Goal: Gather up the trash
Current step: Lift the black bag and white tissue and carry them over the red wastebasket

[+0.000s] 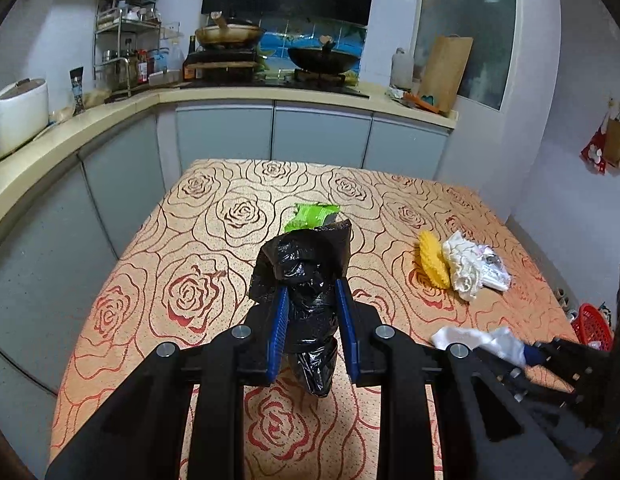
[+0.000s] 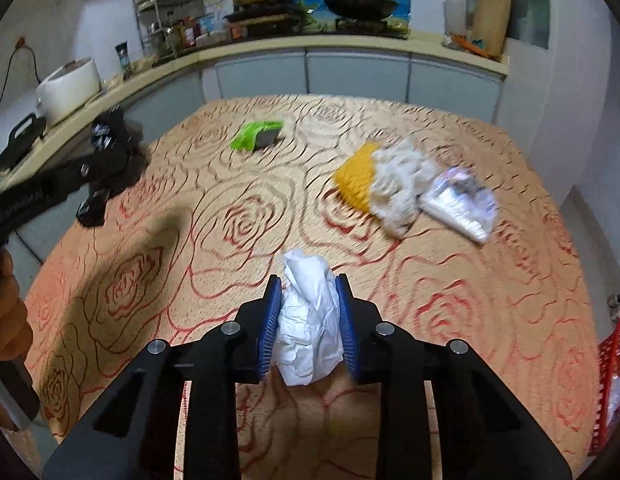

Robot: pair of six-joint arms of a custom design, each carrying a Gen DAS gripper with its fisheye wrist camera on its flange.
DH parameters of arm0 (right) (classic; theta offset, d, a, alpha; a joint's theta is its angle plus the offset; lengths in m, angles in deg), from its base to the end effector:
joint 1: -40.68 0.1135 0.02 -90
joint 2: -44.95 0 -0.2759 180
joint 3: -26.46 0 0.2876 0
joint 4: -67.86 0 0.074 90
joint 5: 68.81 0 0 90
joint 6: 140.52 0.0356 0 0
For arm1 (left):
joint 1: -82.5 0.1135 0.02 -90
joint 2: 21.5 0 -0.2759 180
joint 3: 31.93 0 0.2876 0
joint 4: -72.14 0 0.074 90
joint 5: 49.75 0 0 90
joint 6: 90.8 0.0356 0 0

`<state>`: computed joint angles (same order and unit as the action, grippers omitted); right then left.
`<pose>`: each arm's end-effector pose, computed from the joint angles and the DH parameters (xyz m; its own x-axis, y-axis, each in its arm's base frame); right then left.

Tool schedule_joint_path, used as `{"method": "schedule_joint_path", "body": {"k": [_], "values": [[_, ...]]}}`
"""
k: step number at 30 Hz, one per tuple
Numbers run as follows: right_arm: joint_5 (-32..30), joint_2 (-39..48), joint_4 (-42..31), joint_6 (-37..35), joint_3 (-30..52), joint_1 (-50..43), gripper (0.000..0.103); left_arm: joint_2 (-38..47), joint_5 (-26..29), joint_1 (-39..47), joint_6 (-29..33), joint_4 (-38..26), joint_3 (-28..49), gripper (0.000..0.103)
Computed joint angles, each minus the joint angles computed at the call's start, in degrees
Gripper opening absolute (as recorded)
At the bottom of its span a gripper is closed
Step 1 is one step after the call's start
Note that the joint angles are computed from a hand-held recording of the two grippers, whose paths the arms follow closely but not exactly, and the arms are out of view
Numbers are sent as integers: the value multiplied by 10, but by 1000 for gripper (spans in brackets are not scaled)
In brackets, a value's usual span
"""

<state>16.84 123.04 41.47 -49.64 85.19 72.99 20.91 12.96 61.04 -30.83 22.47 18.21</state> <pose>0.2612 0.1684 0.2097 -0.6142 -0.3703 -0.6969 -0.5683 0.8202 0.0650 0.1734 -0.0506 0.2677 -0.5424 -0.2647 -0.7974 -0.3046 0.9465 -0.1070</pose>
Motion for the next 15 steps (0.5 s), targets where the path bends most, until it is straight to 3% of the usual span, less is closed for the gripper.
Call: {"method": "schedule_joint_path", "body": {"k": [15], "values": [[-33, -113, -30, -14, 19, -88, 26, 18, -101, -120, -44, -41, 66, 23]]}}
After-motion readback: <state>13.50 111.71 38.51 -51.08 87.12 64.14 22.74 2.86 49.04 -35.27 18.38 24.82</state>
